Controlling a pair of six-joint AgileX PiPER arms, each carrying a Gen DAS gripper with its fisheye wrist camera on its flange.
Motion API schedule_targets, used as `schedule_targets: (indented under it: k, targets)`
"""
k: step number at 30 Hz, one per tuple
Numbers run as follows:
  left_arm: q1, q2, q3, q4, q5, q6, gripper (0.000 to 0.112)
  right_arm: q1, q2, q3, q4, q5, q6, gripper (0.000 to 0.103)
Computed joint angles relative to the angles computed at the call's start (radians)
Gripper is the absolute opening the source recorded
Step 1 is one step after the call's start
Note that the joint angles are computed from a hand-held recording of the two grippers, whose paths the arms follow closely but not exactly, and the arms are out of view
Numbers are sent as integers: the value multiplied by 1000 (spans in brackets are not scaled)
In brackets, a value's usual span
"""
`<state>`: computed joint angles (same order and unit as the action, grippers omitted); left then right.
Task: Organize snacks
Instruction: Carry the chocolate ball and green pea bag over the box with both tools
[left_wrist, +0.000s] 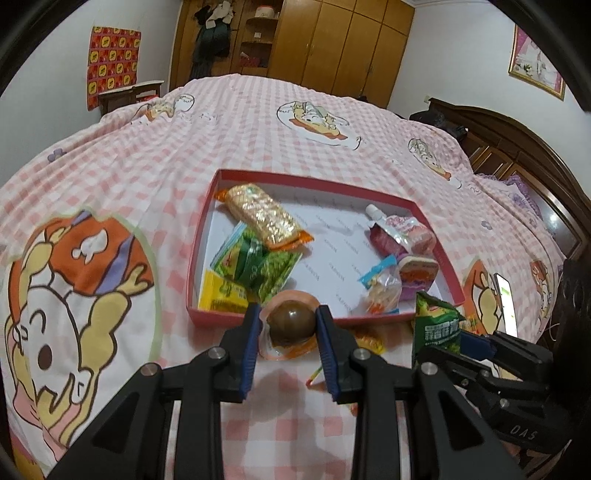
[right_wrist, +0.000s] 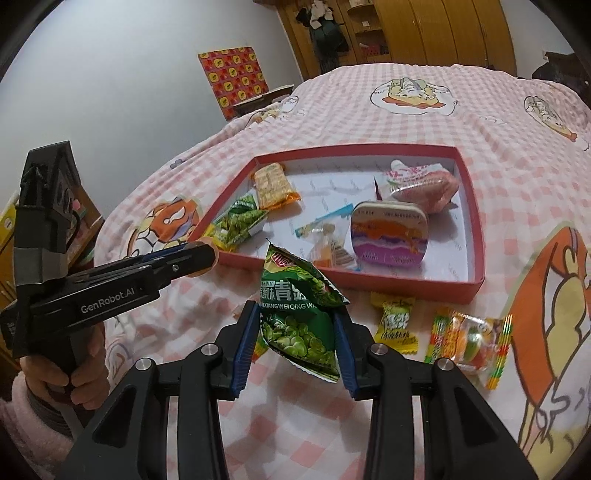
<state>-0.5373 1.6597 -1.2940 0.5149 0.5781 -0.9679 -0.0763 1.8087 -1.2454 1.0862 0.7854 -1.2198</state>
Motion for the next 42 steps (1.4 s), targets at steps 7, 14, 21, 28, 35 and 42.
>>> schedule_targets:
  k: [7,14,21,28,35,42]
  targets:
    - [21,34,-88,-19,23,63,31,2,21,-78,-31,20,55,40]
    - [28,99,-213,-17,58,140,31,15,54,-185,-87,31,123,40]
    - [39,176,-333,-36,70,215,31,36,110,-305,-151,37,210,40]
    - [59,283,-468,-43,77,289,31,50,183,-436,-207,50,299,40]
    - [110,396,-622,-194,89,437,31,65,255,-538,-249,65,369,40]
    - [137,497,-748,-243,132,490,31,67,309,-604,-262,74,402,40]
